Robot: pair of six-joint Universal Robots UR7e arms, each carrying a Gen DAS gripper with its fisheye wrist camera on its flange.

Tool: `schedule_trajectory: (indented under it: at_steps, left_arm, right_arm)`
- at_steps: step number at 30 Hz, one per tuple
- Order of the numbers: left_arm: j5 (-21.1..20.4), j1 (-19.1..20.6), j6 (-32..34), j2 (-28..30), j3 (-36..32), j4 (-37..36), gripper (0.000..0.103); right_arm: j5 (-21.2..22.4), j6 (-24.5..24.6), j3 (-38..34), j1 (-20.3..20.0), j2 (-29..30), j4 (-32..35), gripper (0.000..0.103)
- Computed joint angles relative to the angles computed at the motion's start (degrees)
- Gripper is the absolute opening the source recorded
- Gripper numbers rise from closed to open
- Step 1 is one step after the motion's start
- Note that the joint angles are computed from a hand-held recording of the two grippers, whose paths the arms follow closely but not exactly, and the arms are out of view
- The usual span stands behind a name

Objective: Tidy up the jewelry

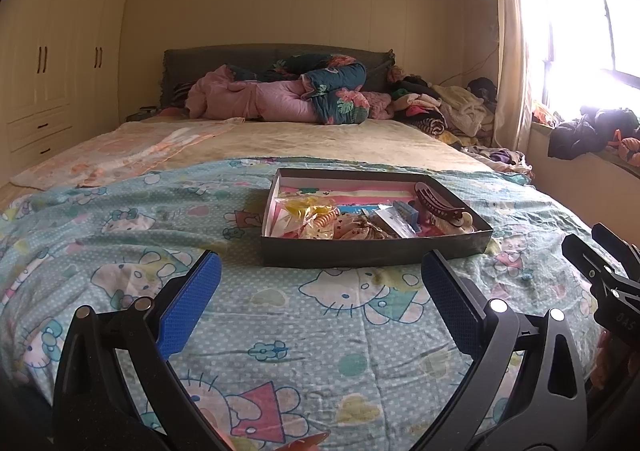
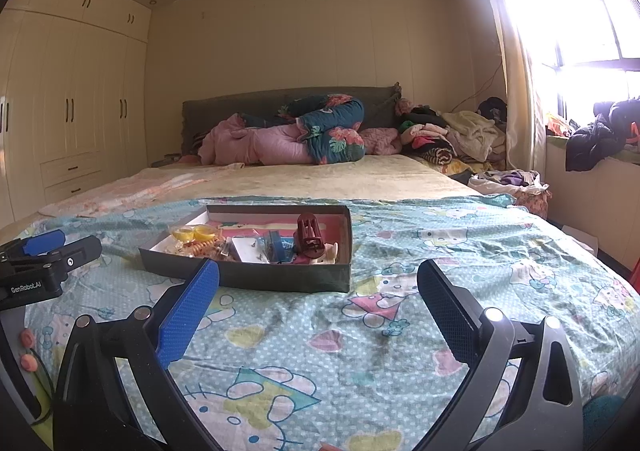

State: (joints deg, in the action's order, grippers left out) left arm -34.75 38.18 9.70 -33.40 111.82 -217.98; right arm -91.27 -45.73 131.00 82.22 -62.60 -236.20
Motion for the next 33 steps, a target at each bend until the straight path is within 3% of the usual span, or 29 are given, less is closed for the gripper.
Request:
schedule_trajectory:
  at_steps: [21, 33]
  left_arm:
    - [0.12, 0.29, -0.33, 0.2, -0.12, 0.62, 0.092]
    - [2.96, 0.29, -0.42, 1.15, -1.38, 1.36, 0.092]
  right_arm:
    - [-0.14, -0.02, 0.03, -0.03, 0.07, 0.05, 0.097]
    - [-1.0, 1.72, -0.47, -0.49, -0.34, 1.35, 0.097]
